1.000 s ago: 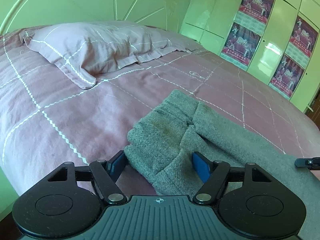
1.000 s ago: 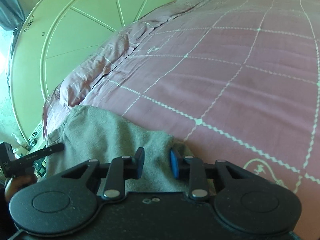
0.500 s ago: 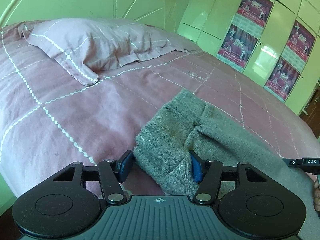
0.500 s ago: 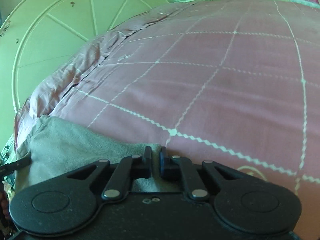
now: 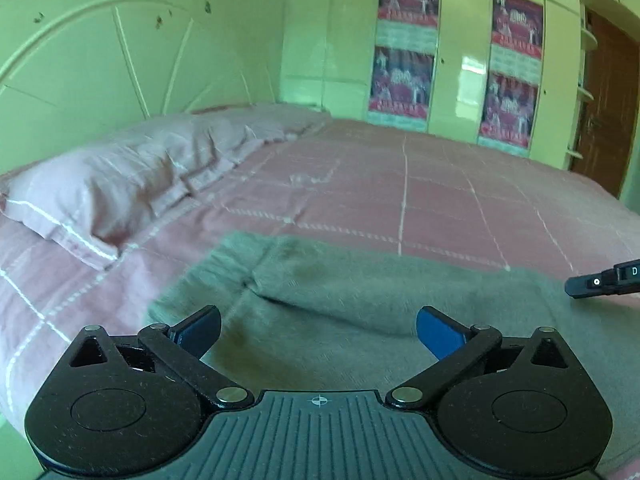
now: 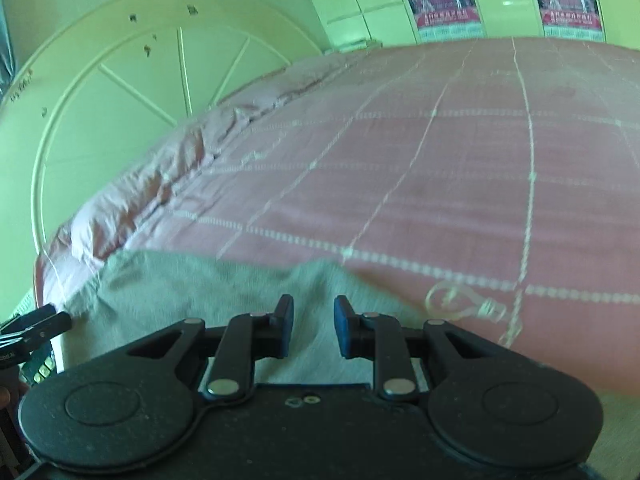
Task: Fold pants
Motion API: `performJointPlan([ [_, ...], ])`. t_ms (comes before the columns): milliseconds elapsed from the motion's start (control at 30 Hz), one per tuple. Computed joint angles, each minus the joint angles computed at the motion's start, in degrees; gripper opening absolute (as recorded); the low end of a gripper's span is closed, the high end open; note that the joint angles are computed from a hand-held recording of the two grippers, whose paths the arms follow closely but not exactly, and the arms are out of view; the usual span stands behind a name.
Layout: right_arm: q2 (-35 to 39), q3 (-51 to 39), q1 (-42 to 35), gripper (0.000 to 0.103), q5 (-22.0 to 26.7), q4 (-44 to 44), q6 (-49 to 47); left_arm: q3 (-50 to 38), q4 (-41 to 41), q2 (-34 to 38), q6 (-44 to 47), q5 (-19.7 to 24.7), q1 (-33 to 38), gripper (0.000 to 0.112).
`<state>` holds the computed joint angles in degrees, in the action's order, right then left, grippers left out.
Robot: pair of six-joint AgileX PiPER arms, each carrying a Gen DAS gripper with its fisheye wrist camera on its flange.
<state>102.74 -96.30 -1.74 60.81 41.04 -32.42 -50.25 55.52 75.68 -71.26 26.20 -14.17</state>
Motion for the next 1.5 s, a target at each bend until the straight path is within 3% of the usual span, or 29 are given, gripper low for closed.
performJointPlan([
  [67, -0.5, 2.3, -0.2, 0.000, -1.3, -4.0, 2.6, -0.4, -5.2, 2.6, 5.3, 0.7, 0.4, 0.103],
  [133, -3.0, 6.2, -3.7, 0.000, -5.2, -3.4, 2.3, 2.2, -1.2, 1.7, 5.4, 0.6, -1.0, 0.103],
  [200, -4.1, 8.0, -10.0, 0.000, -5.1, -1.5, 3.1, 3.1, 0.8, 0.6, 6.7, 3.6, -3.9, 0.103],
  [433, -9.0, 13.0, -28.7, 0.000, -5.1, -0.5, -2.6, 2.9, 3.0, 0.6, 2.3, 7.2, -7.2, 0.103],
  [467, -9.8, 13.5, -31.2, 0.002, -4.6, 0.7, -2.5, 2.9, 3.3, 0.5, 1.8, 7.7, -7.7, 0.103],
  [500, -11.2, 14.6, -33.4, 0.017, -4.6, 2.5, -3.8, 3.0, 3.6, 0.5, 1.4, 8.0, -7.9, 0.103],
  [633, -17.2, 19.7, -39.8, 0.020, -2.2, 9.1, -15.0, 2.7, 4.3, 1.2, 1.4, 7.8, -7.6, 0.103],
  [767, -20.7, 25.0, -39.8, 0.024, -2.1, 10.7, -23.7, -0.3, 2.8, 1.3, 4.2, 12.5, -10.6, 0.103],
  [900, -22.4, 27.5, -37.5, 0.027, -2.4, 9.5, -25.7, -1.0, 3.0, -0.6, 3.3, 11.5, -14.9, 0.103],
  [1000, -22.7, 27.8, -35.1, 0.030, -3.1, 7.0, -23.5, -3.5, -3.5, 3.0, 10.1, 12.0, -15.3, 0.103],
  [1067, -21.1, 26.6, -33.2, 0.025, -6.4, 0.9, -19.9, -2.6, -9.5, 3.2, 12.8, 8.4, -12.0, 0.103],
  [1100, -20.7, 25.6, -34.3, 0.027, -6.2, 1.2, -19.1, -1.9, -11.8, 2.4, 14.1, 6.4, -10.2, 0.103],
  [1233, -18.6, 22.7, -38.9, 0.034, -7.9, 6.9, -21.3, -0.3, -9.4, 2.3, 12.3, 5.2, -10.4, 0.103],
  [1433, -10.0, 15.1, -39.0, 0.026, -16.7, -3.4, -19.7, 0.8, -5.3, 2.1, 7.9, 5.6, -12.1, 0.103],
  [1500, -6.5, 11.7, -42.5, 0.016, -16.6, -4.3, -20.1, 1.3, -4.3, 1.9, 6.7, 5.5, -12.5, 0.103],
])
